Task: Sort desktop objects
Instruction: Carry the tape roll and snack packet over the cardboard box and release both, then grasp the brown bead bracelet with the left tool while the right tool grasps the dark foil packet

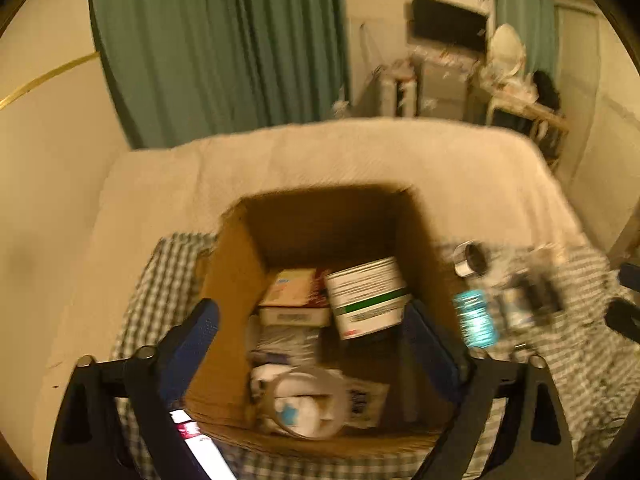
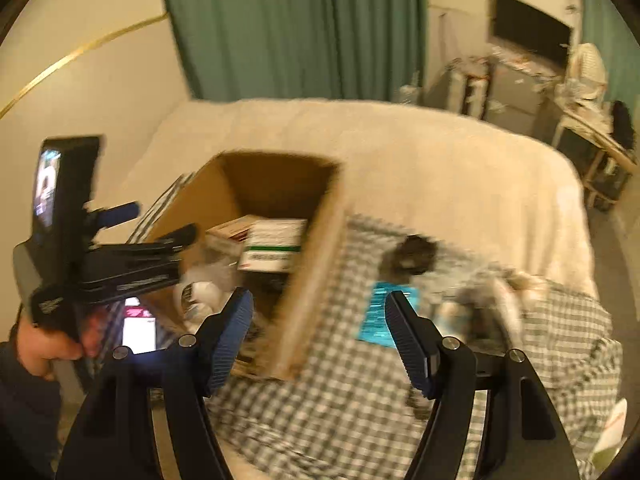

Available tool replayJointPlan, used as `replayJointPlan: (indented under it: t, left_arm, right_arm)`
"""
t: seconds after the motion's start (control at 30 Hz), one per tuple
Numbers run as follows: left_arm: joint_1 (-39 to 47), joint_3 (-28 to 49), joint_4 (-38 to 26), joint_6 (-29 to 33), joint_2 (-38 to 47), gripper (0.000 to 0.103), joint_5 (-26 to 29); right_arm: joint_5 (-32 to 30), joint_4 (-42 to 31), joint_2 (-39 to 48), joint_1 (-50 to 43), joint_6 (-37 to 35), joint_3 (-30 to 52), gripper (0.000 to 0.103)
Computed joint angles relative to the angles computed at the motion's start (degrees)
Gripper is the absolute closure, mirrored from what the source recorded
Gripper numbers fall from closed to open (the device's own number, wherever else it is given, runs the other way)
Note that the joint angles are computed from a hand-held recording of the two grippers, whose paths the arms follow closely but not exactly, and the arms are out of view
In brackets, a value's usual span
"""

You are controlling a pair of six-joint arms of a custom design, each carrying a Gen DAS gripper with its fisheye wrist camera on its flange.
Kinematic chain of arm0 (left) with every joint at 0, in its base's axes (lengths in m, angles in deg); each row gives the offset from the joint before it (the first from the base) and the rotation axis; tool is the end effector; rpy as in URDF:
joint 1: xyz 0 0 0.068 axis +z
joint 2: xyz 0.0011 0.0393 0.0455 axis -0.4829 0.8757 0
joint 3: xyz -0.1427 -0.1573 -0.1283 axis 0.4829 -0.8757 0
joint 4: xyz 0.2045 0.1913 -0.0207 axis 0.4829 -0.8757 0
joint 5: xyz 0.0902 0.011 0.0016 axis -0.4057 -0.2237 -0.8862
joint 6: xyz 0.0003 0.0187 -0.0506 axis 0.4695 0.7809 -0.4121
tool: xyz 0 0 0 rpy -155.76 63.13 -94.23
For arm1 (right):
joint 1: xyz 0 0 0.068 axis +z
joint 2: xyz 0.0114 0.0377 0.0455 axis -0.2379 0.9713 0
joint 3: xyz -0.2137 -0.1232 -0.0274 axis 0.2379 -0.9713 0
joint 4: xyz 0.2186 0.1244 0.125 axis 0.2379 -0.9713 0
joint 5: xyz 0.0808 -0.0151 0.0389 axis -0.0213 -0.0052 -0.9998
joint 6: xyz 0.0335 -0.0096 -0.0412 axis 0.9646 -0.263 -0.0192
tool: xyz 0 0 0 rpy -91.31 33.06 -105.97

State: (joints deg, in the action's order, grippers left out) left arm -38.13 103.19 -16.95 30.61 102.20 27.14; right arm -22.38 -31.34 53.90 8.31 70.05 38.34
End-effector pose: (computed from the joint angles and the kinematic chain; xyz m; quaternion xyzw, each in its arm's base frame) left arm 0.2843 -0.0465 0.2454 0.1172 0.9115 -0.0127 0.3940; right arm 0.1850 0.0706 0.2628 -0.0473 0.9315 0.0581 0.3558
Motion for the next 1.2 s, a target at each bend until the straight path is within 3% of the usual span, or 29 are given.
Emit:
replayJointPlan:
  t: [0.17, 0.3, 0.43, 0.57, 0.6, 0.67, 0.73, 0.8, 0.87, 0.93, 1.0, 1.03, 1.13, 1.2]
  left_arm:
    - [-10.4, -2.7, -2.3, -7.7, -8.2, 0.0, 1.5]
    - [-24.9, -5.5, -1.1, -15.0, -6.6, 0.0, -5.9]
    - [-36.8, -7.6, 6.3, -22.1, 4.9, 0.0, -9.8]
    - [-42.6, -6.6, 16.2, -26.3, 19.8, 0.001, -10.1]
    - [-42.7, -5.8, 18.3, -26.3, 23.6, 0.004, -8.5]
    - [-43.1, -3.1, 21.5, -26.7, 32.0, 0.02, -8.7]
    - [-42.4, -0.5, 23.2, -26.3, 38.1, 0.023, -8.4]
    - [-40.6, 0.6, 25.6, -27.6, 41.6, 0.023, -5.4]
    - [-39.0, 1.7, 26.6, -29.2, 43.7, 0.023, -2.8]
    - [-39.2, 2.0, 28.7, -28.3, 44.6, 0.026, -3.5]
    - [-39.9, 2.1, 30.2, -26.1, 45.2, 0.054, -4.5]
    - [-39.9, 2.2, 30.9, -25.0, 45.7, 0.073, -4.6]
    - [-38.3, 1.1, 33.4, -25.2, 45.2, 0.092, -2.4]
    - [-37.4, -1.1, 35.4, -26.1, 43.2, 0.093, -1.7]
  right_arm:
    - [-8.0, -8.6, -13.9, -19.1, -7.6, -1.4, 0.035]
    - [-18.0, -13.0, -20.5, -37.8, -17.9, -4.2, 0.035]
    - [-28.9, -14.6, -26.2, -58.4, -32.6, -11.3, 0.035]
    - [-37.8, -12.5, -24.6, -75.3, -46.5, -18.2, 0.035]
    - [-40.0, -10.9, -23.2, -79.3, -50.0, -20.0, 0.035]
    - [-44.0, -6.4, -18.9, -86.0, -56.3, -23.6, 0.035]
    - [-44.7, 0.9, -12.9, -88.2, -58.4, -26.6, 0.035]
    - [-41.0, 8.2, -2.1, -85.9, -57.4, -26.0, 0.035]
    - [-41.1, 12.5, 5.8, -84.3, -56.6, -24.2, 0.035]
    - [-40.5, 16.2, 11.3, -81.8, -54.9, -22.7, 0.035]
    - [-39.7, 19.6, 13.4, -79.4, -53.2, -22.9, 0.035]
    - [-39.1, 21.6, 14.1, -78.4, -52.3, -23.6, 0.035]
    - [-36.4, 27.6, 17.4, -76.1, -50.6, -25.0, 0.035]
    - [-35.0, 29.2, 18.1, -75.0, -49.4, -25.5, 0.035]
